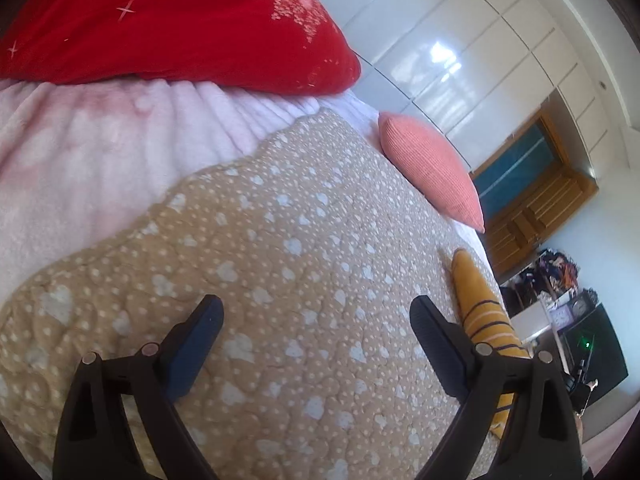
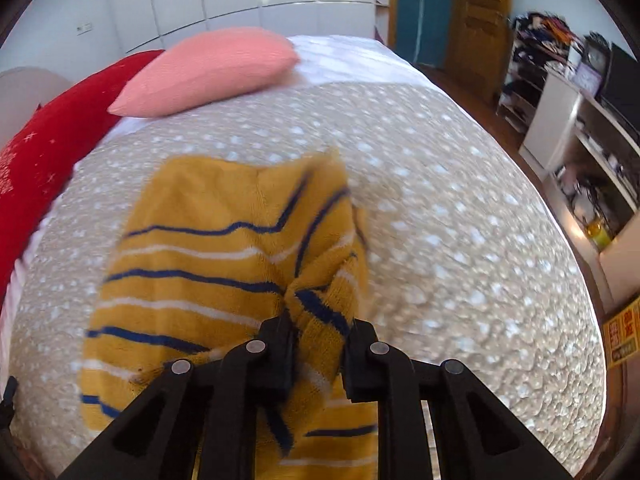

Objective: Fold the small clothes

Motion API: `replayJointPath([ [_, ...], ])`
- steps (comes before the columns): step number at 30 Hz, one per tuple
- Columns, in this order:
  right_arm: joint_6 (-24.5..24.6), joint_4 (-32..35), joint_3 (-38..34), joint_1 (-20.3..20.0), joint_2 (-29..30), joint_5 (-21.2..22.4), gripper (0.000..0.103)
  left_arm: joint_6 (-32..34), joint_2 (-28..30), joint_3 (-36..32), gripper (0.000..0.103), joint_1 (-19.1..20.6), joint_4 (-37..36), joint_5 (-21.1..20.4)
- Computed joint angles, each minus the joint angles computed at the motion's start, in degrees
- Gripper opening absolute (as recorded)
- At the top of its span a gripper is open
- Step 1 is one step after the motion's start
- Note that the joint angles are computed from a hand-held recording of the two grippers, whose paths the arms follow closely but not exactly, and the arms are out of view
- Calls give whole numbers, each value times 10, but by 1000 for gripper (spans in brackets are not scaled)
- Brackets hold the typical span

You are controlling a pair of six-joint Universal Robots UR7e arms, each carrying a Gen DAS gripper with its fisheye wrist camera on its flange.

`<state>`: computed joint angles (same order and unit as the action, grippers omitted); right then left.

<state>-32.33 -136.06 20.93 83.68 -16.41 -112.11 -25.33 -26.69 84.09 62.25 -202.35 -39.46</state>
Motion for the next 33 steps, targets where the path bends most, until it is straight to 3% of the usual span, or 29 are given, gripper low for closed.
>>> replayJointPath([
  [6, -20, -58, 90, 3, -37, 0, 17, -4, 4, -11, 94, 0, 24, -10],
  [10, 2, -44, 106, -10, -58, 17, 17, -2, 4, -11, 93, 1, 25, -13],
  [12, 7, -59, 96, -13, -55, -17, 40, -4, 2, -8, 94, 1, 23, -11],
  [15, 27, -83, 69, -17, -46, -96, 45, -10, 1, -7, 93, 3, 19, -15],
  [16, 31, -89, 88, -18, -60, -92, 45, -10, 1, -8, 93, 3, 20, -14],
  [19, 48, -124, 200, -24, -135, -11, 45, -9, 1, -11, 94, 3, 33, -15],
  [22, 67, -104, 252, -24, -171, 67, 57, -14, 5, -18, 94, 3, 54, -16],
  [24, 74, -87, 261, -23, -172, 92, 62, -11, 8, -24, 93, 2, 63, -9],
  [26, 61, -83, 260, -20, -162, 72, 63, -7, 10, -27, 94, 1, 67, -5],
  [27, 52, -71, 255, -18, -154, 59, 50, -6, 10, -28, 93, 1, 71, -4],
  [29, 10, -39, 261, -18, -150, 44, 6, -7, 10, -26, 94, 1, 73, -5],
  [33, -16, -77, 315, -20, -170, 0, 6, -8, 6, -22, 94, 1, 73, -9],
])
